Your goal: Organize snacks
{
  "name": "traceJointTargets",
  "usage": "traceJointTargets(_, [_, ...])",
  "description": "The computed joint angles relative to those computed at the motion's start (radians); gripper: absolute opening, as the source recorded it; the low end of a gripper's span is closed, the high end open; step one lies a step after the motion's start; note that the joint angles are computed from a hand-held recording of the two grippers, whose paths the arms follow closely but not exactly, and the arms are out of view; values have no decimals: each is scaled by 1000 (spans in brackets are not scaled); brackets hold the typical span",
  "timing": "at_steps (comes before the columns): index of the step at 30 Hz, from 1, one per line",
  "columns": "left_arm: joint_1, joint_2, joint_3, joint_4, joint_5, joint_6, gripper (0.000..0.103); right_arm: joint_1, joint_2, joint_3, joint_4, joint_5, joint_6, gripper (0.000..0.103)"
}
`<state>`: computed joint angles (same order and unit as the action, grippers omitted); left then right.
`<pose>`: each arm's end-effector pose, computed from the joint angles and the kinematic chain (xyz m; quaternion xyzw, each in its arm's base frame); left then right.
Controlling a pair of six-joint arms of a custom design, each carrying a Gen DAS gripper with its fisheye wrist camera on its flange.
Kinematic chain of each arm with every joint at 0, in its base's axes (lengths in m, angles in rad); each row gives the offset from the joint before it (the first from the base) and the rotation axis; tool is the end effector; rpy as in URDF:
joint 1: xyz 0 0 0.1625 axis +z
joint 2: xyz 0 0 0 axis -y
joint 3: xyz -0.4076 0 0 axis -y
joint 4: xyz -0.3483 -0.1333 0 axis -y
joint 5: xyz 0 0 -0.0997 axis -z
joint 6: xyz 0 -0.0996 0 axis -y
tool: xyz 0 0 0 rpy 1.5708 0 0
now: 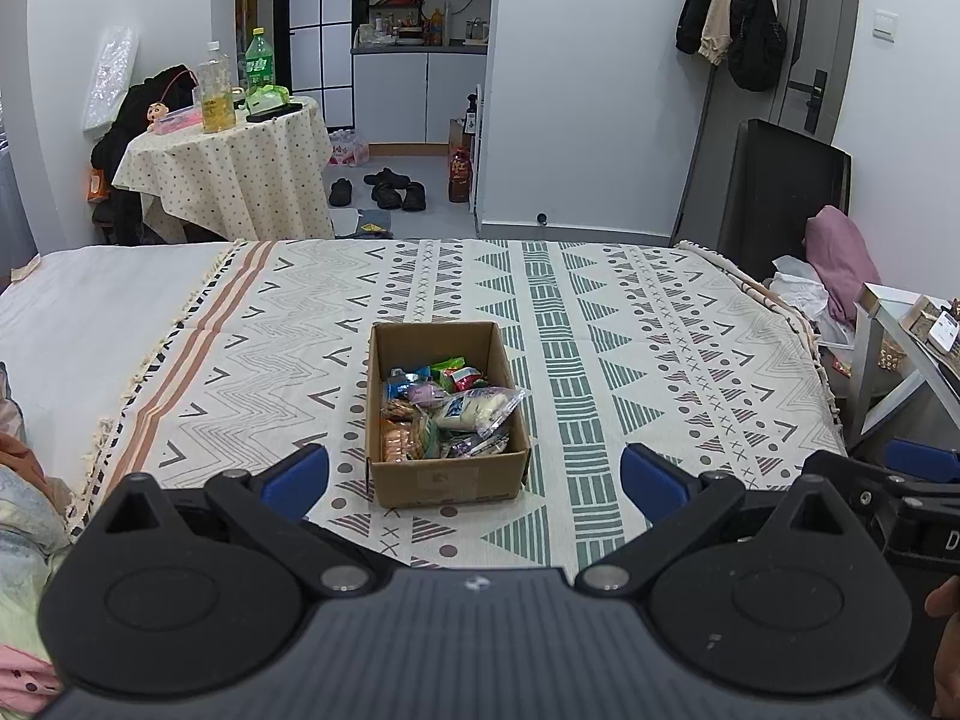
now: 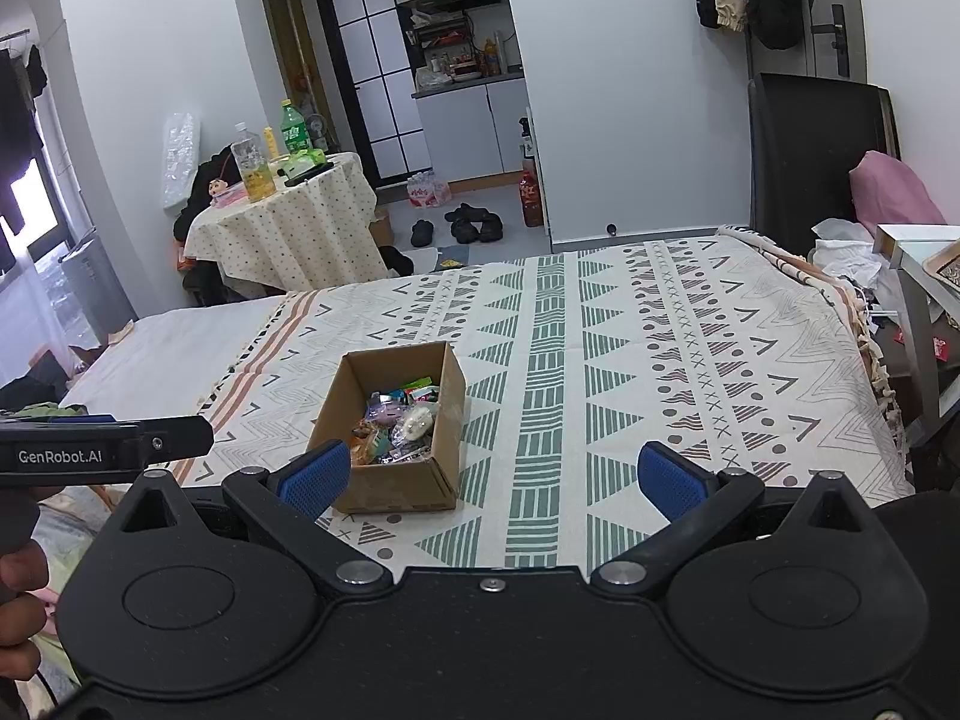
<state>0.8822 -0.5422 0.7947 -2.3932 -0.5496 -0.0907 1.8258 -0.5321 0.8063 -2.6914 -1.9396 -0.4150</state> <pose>-0.3388 -0.7552 0.2958 0.1153 0.8406 -0.4050 0.3407 0.3016 -0.7710 0.2881 0.2236 -0.8713 0.3891 0.1989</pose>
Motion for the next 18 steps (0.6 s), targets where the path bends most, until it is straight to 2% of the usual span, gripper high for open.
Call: traceJointTargets(18, [0, -4, -1, 10, 2, -5, 103, 4, -4, -1, 14, 2, -6, 103])
